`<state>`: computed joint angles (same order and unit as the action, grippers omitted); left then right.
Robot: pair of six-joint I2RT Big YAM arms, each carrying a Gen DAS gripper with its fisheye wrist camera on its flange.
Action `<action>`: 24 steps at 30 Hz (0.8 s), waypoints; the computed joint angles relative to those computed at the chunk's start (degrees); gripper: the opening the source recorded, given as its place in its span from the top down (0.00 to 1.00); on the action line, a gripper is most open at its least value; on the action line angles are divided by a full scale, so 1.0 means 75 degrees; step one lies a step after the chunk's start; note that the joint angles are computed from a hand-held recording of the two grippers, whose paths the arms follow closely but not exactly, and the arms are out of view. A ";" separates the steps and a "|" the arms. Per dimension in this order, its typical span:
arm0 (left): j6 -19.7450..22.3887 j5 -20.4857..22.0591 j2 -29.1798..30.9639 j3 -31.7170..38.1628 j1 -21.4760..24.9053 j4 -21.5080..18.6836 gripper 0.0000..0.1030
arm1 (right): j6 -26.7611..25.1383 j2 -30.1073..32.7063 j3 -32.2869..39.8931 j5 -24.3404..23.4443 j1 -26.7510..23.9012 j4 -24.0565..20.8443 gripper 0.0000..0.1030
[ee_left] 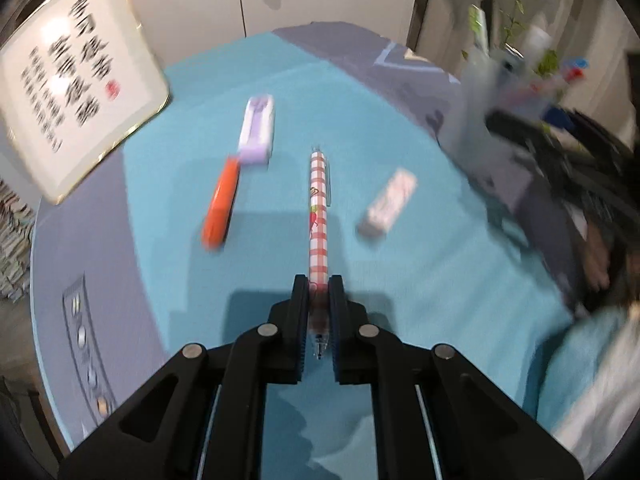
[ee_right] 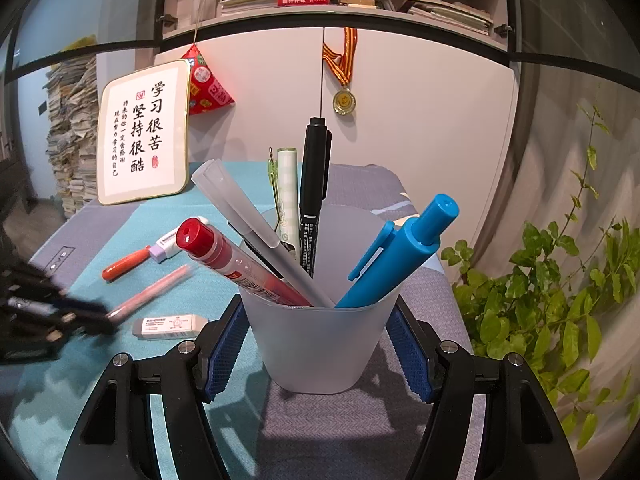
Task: Organize stationery
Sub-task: 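Lift the pink pencil and carry it above the cup with left tool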
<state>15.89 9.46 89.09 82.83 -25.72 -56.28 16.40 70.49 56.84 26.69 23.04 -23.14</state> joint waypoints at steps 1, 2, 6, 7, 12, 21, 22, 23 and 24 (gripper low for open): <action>0.0058 0.0035 -0.0115 -0.0128 0.0026 -0.0060 0.92 | 0.0000 0.0000 0.0000 0.0000 0.0000 0.0000 0.32; 0.0149 0.0010 -0.0241 -0.0266 0.0037 -0.0082 0.92 | -0.0001 0.0008 0.0007 0.0013 0.0006 -0.0006 0.32; 0.0225 -0.0172 -0.0448 -0.0419 -0.0048 0.0120 0.89 | -0.0030 0.0003 -0.0003 0.0042 0.0009 -0.0011 0.32; 0.0174 -0.0228 -0.0422 -0.0370 -0.0085 0.0217 0.83 | -0.0036 0.0002 -0.0006 0.0054 0.0014 -0.0013 0.32; 0.0278 -0.0498 0.0138 0.0231 -0.0323 0.0434 0.74 | -0.0036 0.0001 -0.0011 0.0051 0.0015 -0.0008 0.32; 0.0183 -0.0669 0.0947 0.1051 -0.0393 0.0243 0.75 | 0.0041 0.0012 0.0014 -0.0109 -0.0033 -0.0059 0.32; 0.0180 -0.0685 0.0999 0.1109 -0.0410 0.0253 0.76 | 0.0045 0.0018 0.0019 -0.0114 -0.0035 -0.0070 0.32; 0.0181 -0.0709 0.1023 0.1137 -0.0428 0.0274 0.78 | 0.0047 0.0019 0.0021 -0.0103 -0.0025 -0.0075 0.32; 0.0171 -0.0670 0.1053 0.1177 -0.0437 0.0254 0.81 | 0.0046 0.0019 0.0027 -0.0096 -0.0020 -0.0083 0.32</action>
